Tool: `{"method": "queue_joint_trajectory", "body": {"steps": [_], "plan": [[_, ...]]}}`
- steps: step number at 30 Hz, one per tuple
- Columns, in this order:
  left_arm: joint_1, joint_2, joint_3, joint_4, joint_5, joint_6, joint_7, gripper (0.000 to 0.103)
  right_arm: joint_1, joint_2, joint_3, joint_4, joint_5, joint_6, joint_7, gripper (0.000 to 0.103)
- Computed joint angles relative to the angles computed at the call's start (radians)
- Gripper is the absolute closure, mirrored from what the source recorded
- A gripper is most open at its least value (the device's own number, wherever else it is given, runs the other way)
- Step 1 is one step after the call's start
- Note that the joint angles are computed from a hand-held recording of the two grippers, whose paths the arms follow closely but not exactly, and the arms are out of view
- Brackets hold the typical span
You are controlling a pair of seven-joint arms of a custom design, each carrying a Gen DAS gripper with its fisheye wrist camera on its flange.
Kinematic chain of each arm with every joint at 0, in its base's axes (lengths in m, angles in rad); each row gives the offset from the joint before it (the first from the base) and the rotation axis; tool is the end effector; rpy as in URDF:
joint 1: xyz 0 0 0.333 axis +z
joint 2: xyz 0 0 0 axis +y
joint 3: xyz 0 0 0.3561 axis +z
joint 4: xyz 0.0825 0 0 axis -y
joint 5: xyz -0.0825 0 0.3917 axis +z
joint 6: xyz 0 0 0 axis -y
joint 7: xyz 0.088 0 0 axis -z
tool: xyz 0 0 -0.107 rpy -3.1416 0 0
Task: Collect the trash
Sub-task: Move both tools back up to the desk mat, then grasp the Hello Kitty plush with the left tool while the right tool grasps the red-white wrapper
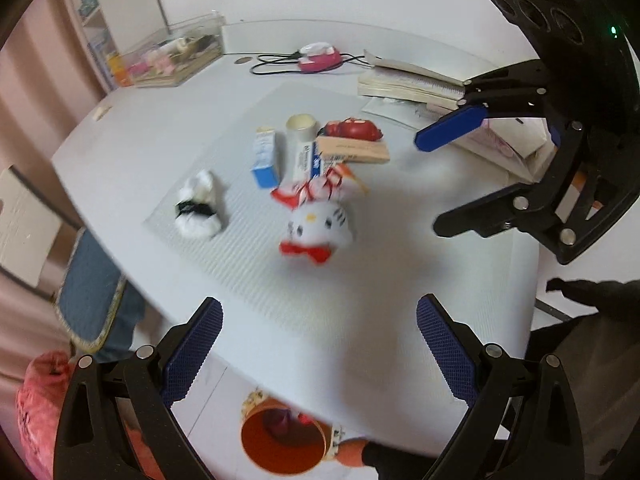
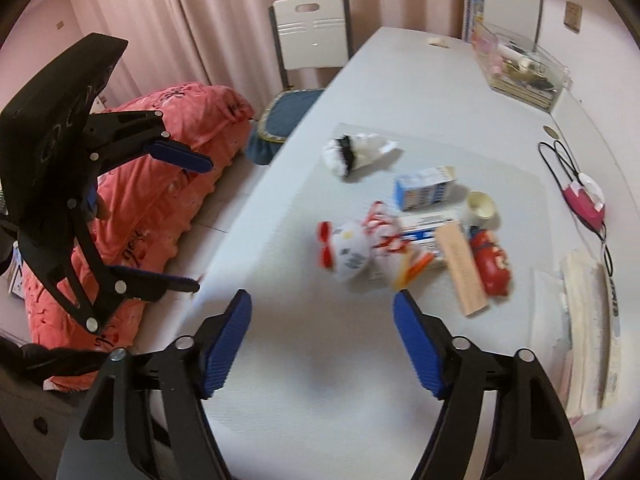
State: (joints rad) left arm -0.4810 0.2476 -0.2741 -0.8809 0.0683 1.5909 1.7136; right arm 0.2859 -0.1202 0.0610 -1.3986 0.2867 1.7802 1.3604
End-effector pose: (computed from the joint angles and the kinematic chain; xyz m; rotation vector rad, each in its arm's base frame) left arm 0.4740 -0.3826 0.8478 -0.9963 2.6802 -0.6051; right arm 0.4779 0.2024 0.8399 -2.2614 1.2350 -0.1519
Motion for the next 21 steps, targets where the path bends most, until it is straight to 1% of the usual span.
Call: {"method": "queue_joint_trajectory", "body": {"steps": [2, 3, 5, 6, 10, 13, 16, 18, 21], "plan": [[-0.011, 0.050, -0.003, 0.054, -0.002, -0.008, 0.007, 0.007, -0.005, 0.021, -0.007, 0.003, -0.008, 0.011, -0.043, 0.043], [-0.014, 0.069, -0.002, 0.064, -0.003, 0.002, 0.015, 0.007, -0.006, 0.034, -0.006, 0.005, -0.015, 0.021, -0.061, 0.044], [-0.024, 0.095, 0.004, 0.081, 0.004, 0.017, 0.021, 0.007, -0.010, 0.054, -0.009, 0.004, -0.010, 0.043, -0.100, 0.052], [-0.027, 0.105, 0.007, 0.090, 0.004, 0.022, 0.023, 0.007, -0.013, 0.064, -0.010, 0.006, -0.008, 0.045, -0.109, 0.054], [-0.027, 0.148, 0.016, 0.112, -0.018, 0.036, 0.000, 0.007, -0.025, 0.126, -0.010, 0.034, 0.004, 0.054, -0.119, 0.056], [-0.019, 0.149, 0.016, 0.084, -0.036, 0.059, -0.003, 0.007, -0.027, 0.162, -0.002, 0.060, 0.001, 0.046, -0.151, 0.060], [-0.012, 0.148, 0.014, 0.052, -0.044, 0.092, 0.014, 0.007, -0.028, 0.196, 0.002, 0.092, -0.009, 0.015, -0.165, 0.064], [-0.008, 0.146, 0.014, 0.039, -0.050, 0.098, 0.009, 0.007, -0.032, 0.208, 0.004, 0.102, 0.006, 0.004, -0.170, 0.065], [0.003, 0.142, 0.011, 0.013, -0.067, 0.128, 0.000, 0.007, -0.036, 0.220, 0.006, 0.111, 0.011, -0.004, -0.184, 0.066]]}}
